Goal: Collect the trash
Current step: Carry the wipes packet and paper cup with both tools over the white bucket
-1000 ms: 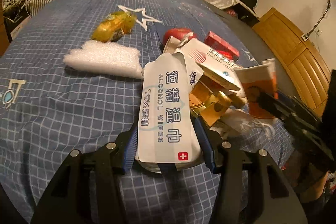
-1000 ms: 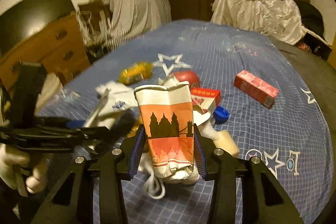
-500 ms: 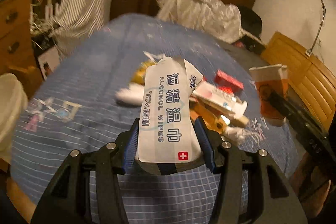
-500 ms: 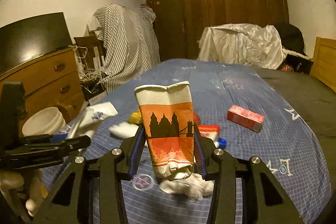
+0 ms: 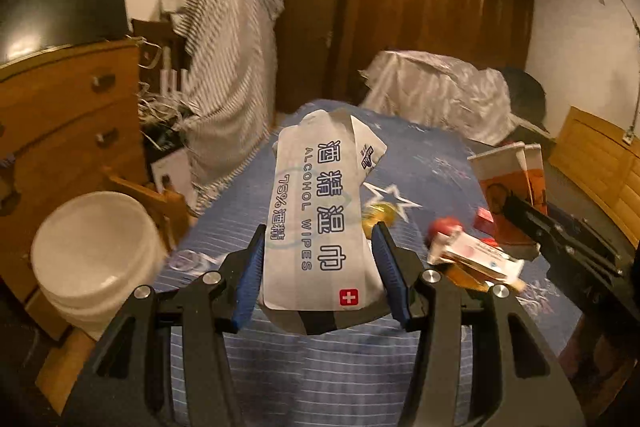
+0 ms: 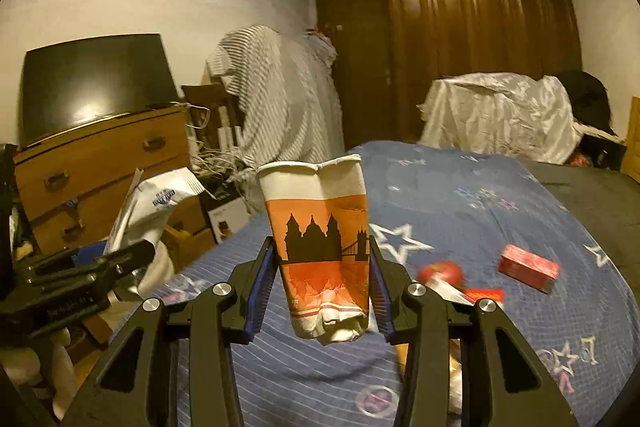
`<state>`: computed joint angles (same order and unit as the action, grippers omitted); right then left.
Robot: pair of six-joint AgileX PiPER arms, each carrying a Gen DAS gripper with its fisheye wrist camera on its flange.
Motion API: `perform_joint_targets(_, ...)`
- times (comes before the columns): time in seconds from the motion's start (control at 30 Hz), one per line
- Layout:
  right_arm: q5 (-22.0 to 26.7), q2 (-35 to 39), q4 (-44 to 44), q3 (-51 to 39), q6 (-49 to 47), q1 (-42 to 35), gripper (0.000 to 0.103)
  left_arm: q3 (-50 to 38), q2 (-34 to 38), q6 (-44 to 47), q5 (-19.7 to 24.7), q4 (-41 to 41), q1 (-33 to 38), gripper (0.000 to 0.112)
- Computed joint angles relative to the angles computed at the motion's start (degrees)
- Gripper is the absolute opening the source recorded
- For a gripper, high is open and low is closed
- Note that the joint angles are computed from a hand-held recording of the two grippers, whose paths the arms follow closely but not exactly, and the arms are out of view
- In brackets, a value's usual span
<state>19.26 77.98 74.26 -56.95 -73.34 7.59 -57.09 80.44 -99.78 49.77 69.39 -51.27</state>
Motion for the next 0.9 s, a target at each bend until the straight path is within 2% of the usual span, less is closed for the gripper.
perform_joint_targets(0.17,-4.49,2.58,-13.08,-6.33,15.5,9.04,0.045,1.74,-4.33,1.62,3.68,-0.54,1.29,0.05)
perform_joint_targets(0.33,-6.78,7.92,-38.86,-15.64,43.34,18.94,0.045,3.63,-8.5,3.02,7.56,-0.42,3.43,0.05)
perform_joint_targets(0.47,-5.36,13.34,-60.81,-24.54,65.93,25.66,0.045,4.93,-12.16,5.4,8.85,-0.74,6.97,0.05)
perform_joint_targets(0.53,-3.46,16.69,-68.71,-30.06,74.05,28.78,0.045,5.41,-13.81,6.89,9.25,-1.1,8.58,0.05)
perform_joint_targets(0.63,0.1,21.66,-75.06,-38.37,80.24,32.42,0.045,6.22,-16.16,9.51,9.32,-2.24,11.51,0.05)
perform_joint_targets(0.7,3.35,25.5,-75.95,-45.05,80.88,33.94,0.045,6.78,-17.64,11.06,9.22,-3.05,13.39,0.05)
perform_joint_targets(0.77,8.35,30.76,-76.19,-54.65,81.07,35.78,0.045,7.39,-19.17,13.29,7.63,-4.61,16.8,0.05)
perform_joint_targets(0.9,19.12,41.71,-74.06,-74.8,79.02,38.12,0.045,8.18,-20.81,19.43,0.89,-9.39,26.37,0.05)
